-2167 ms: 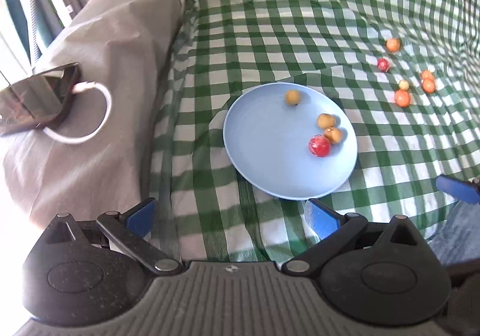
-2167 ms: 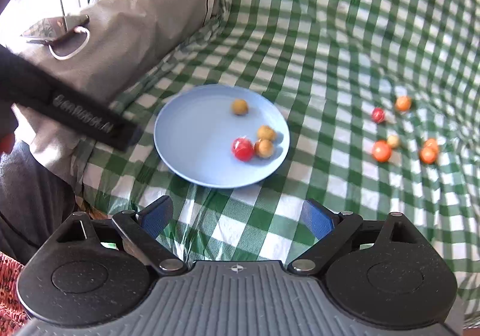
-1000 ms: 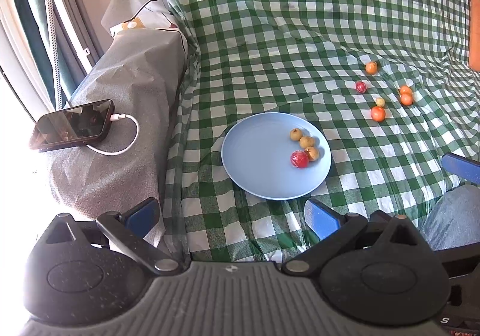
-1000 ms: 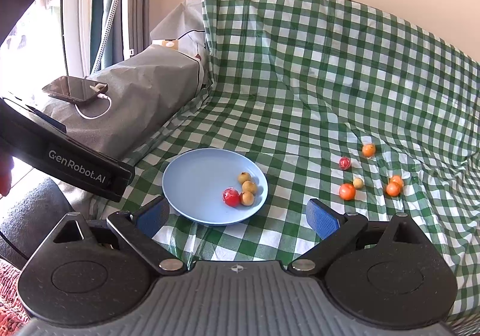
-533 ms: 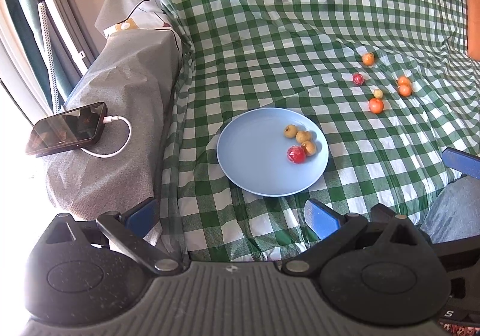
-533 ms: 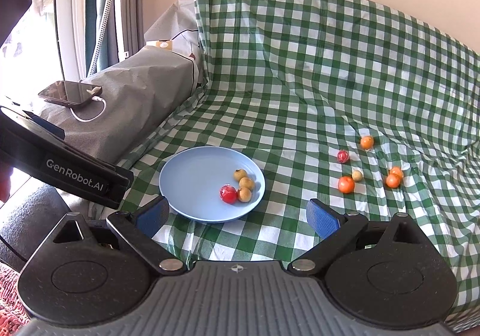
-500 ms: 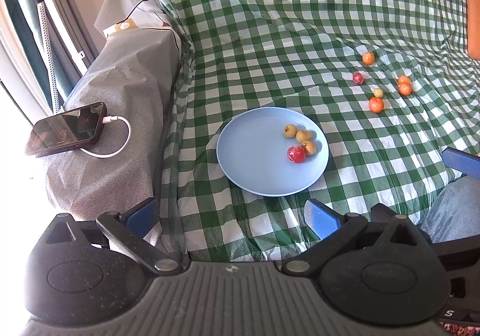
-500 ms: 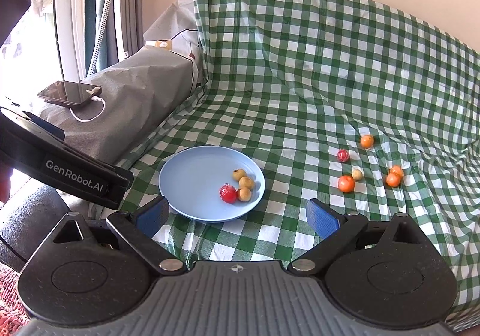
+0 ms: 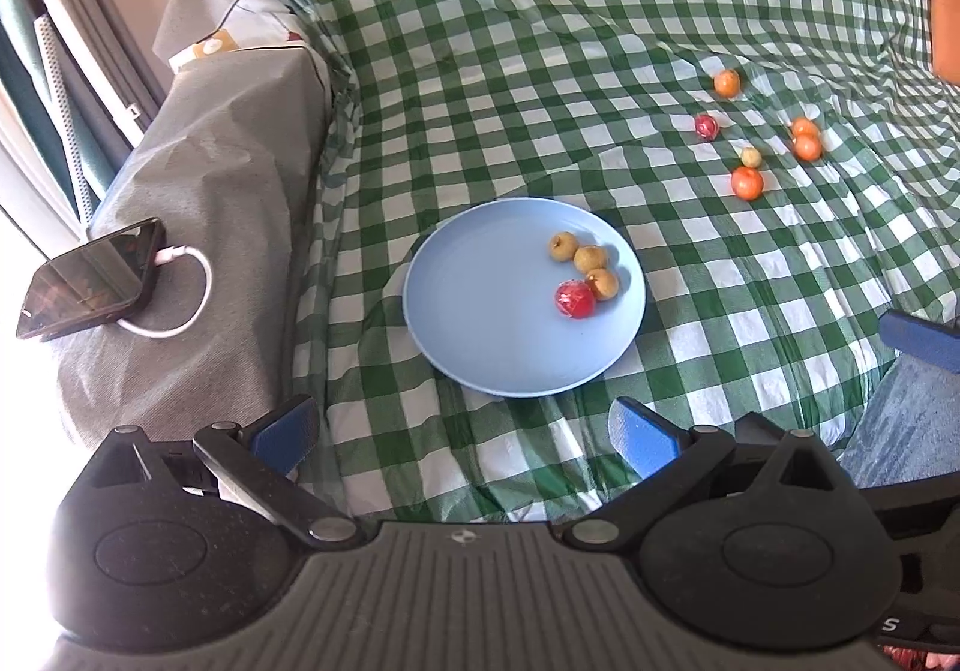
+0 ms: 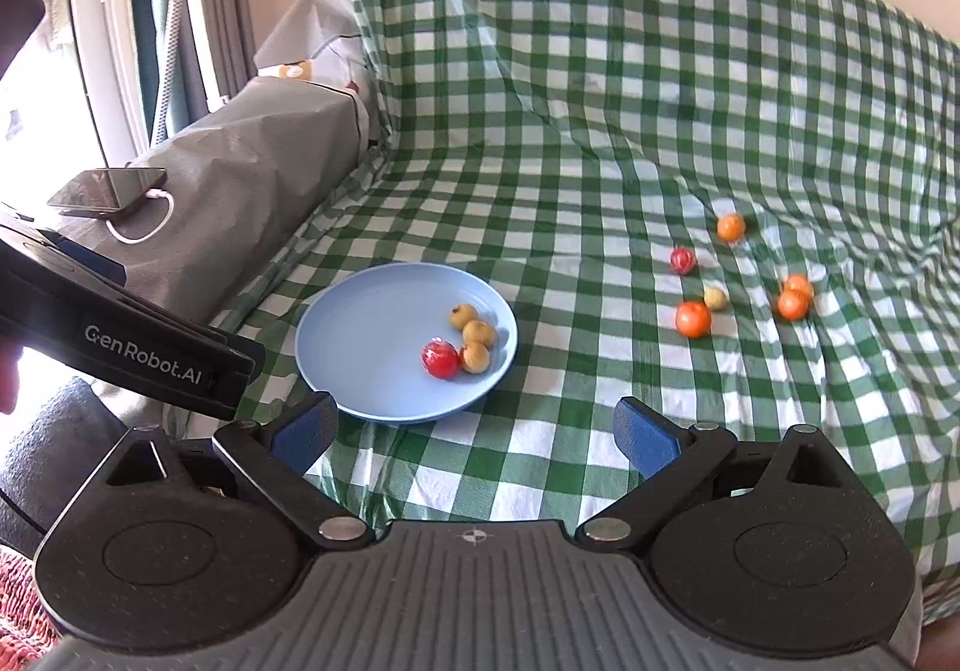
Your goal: Organize fruits
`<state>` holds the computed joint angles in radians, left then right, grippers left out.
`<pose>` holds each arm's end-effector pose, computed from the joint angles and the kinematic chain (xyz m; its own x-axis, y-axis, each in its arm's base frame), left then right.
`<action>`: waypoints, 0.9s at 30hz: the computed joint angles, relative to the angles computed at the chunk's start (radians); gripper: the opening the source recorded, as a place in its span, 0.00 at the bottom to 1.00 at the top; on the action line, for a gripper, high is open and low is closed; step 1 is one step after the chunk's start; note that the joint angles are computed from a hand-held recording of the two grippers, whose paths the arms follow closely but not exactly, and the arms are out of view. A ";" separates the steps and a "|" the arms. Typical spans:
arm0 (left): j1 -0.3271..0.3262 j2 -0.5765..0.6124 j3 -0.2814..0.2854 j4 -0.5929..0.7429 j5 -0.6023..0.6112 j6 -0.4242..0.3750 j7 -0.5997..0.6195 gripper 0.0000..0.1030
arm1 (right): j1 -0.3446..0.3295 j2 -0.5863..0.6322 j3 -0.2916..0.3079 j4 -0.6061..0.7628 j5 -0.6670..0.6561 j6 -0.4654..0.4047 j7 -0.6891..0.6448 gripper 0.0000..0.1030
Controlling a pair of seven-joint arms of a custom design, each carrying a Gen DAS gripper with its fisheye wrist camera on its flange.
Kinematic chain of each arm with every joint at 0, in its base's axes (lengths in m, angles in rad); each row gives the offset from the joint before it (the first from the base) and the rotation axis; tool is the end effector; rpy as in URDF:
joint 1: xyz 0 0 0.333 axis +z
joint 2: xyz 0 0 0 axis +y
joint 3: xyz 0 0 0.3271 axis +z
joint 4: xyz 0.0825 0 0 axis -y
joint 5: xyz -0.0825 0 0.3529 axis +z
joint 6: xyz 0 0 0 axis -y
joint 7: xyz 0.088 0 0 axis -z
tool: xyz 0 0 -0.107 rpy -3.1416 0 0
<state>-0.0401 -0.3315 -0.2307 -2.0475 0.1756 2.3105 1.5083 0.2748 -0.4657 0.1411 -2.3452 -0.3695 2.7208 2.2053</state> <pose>0.4474 -0.1397 0.6562 -0.2254 -0.9510 -0.2117 -0.7790 0.3064 -0.5471 0.3807 0.1957 0.6225 0.0993 -0.9927 -0.0688 -0.6363 -0.0101 -0.7714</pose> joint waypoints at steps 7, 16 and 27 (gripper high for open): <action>-0.026 0.106 -0.017 0.095 0.014 -0.030 -0.010 1.00 | -0.020 0.025 -0.018 0.002 0.026 -0.019 0.030 0.96; -0.130 0.363 -0.017 0.337 0.056 -0.074 -0.077 1.00 | -0.177 0.082 -0.034 -0.005 -0.082 -0.009 0.167 0.97; -0.345 0.902 0.046 0.884 0.038 -0.114 0.014 1.00 | -0.348 0.457 -0.170 0.222 -0.340 0.106 0.332 0.97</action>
